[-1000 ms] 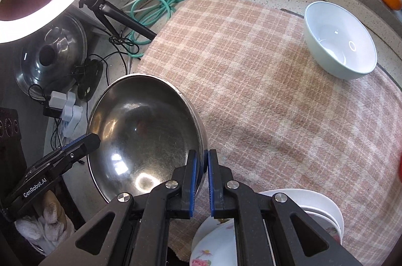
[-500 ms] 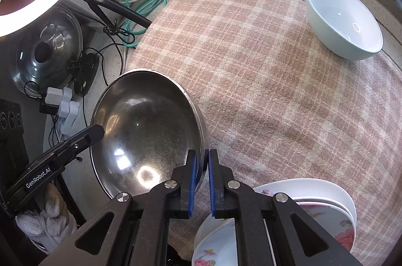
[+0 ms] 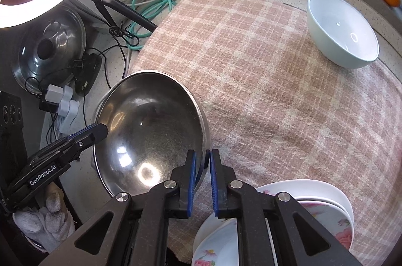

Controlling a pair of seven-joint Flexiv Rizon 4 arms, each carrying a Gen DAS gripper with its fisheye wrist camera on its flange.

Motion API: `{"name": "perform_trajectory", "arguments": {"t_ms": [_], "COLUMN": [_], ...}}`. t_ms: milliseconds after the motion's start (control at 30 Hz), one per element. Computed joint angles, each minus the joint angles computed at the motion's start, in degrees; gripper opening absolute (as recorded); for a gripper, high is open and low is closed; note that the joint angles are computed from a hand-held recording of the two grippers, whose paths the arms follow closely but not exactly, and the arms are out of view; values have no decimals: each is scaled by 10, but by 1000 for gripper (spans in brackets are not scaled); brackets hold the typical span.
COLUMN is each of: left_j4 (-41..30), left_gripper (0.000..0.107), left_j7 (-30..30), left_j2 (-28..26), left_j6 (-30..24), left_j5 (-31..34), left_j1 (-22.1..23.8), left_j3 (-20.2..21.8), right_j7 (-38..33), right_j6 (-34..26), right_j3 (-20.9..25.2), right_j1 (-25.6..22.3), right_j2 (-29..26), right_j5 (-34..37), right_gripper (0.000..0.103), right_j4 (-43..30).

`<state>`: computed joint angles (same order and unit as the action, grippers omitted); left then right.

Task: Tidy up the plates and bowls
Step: 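Lower the steel bowl onto the cloth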

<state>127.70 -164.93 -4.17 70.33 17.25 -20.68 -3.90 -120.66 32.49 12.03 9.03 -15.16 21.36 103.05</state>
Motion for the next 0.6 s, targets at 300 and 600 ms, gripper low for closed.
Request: {"name": "perform_trajectory", "arguments": {"t_ms": [300,600], "left_j4": [-11,-31], "left_gripper": [14,15], "left_j7": [-36,-45], "left_j2": [32,54], "left_j6": [-48,-69], "left_j5": [53,86], "left_j1": [3,10], "left_j3": [-8,-32], "right_j7": [-4,-16], "right_j6": [36,79], "right_j3": [-1,-11], "right_j1": [-2,-16], "right_j2": [22,58], "right_j5": [7,43], "right_gripper": [22,24], "right_j4": [17,38]}}
